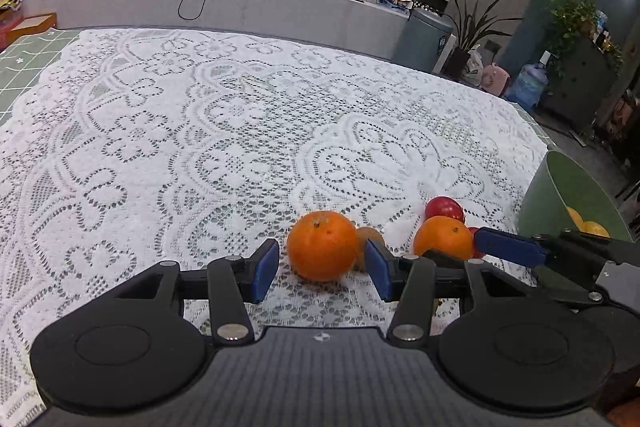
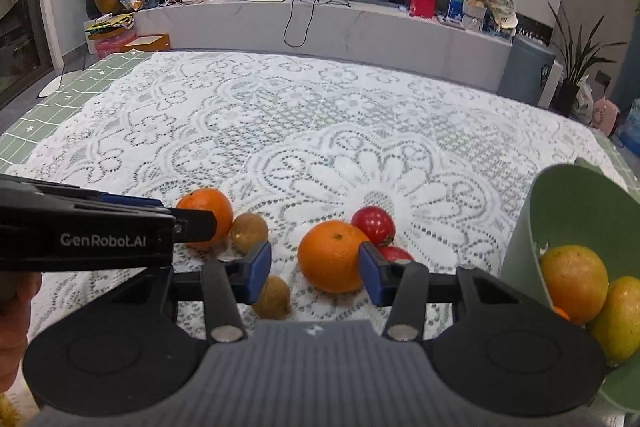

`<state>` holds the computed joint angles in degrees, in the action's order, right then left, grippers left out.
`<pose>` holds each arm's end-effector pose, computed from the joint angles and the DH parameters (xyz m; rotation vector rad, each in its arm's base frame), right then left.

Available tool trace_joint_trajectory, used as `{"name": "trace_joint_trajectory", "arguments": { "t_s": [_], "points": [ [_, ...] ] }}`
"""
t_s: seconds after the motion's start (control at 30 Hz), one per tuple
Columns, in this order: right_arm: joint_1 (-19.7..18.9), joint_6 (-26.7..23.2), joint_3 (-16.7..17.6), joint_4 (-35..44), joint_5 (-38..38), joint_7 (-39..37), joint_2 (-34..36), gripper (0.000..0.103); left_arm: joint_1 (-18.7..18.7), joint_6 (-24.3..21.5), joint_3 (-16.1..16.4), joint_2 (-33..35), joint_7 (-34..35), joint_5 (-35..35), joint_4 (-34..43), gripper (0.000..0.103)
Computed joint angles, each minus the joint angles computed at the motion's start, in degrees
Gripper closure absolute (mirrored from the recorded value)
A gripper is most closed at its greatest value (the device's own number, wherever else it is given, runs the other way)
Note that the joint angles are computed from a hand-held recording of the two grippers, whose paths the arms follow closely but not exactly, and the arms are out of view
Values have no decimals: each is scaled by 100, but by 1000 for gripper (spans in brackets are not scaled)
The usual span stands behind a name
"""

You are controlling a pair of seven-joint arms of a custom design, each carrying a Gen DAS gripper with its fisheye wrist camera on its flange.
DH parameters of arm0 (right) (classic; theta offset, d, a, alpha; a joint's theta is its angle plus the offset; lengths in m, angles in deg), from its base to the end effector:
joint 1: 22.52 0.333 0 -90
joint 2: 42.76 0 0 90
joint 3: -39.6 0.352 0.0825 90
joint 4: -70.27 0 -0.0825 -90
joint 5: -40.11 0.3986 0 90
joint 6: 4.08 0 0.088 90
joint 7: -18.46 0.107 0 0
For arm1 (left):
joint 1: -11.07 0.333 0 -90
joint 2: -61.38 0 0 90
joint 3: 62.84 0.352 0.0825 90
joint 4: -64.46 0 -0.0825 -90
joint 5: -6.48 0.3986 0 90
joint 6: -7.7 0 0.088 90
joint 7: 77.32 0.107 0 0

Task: Organize fruits
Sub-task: 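Move both tools back to the remaining oranges and close on them, then close the left tool on an orange while the right tool grips another orange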

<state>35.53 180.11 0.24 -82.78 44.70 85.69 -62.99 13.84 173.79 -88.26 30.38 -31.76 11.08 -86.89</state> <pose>0.4355 0.1273 0.4448 -2.0736 1.1262 -0.5266 0.3825 -0.1827 0.5113 -2.0550 1.5506 -0.9035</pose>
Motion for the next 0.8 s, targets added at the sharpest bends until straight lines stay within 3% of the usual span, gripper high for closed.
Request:
{"name": "trace_joint_trajectory", "arguments": {
  "t_s": [0.4,0.47,0.6,0.8],
  "points": [
    [-1137,400,1030,81,-770,666,634,57,-151,114,180,315,173,-149,71,50],
    [-1464,427,1334,94,-920,793,711,57,-171,117,186,344,190,-163,75,50],
    [-2592,460,2412,149,-1150,1064,905,60,-175,148,196,351,168,-190,58,53],
    [-2731,469,2432,164,-1580,1381,913,61,-84,141,99,331,154,-100,63,54]
  ]
}}
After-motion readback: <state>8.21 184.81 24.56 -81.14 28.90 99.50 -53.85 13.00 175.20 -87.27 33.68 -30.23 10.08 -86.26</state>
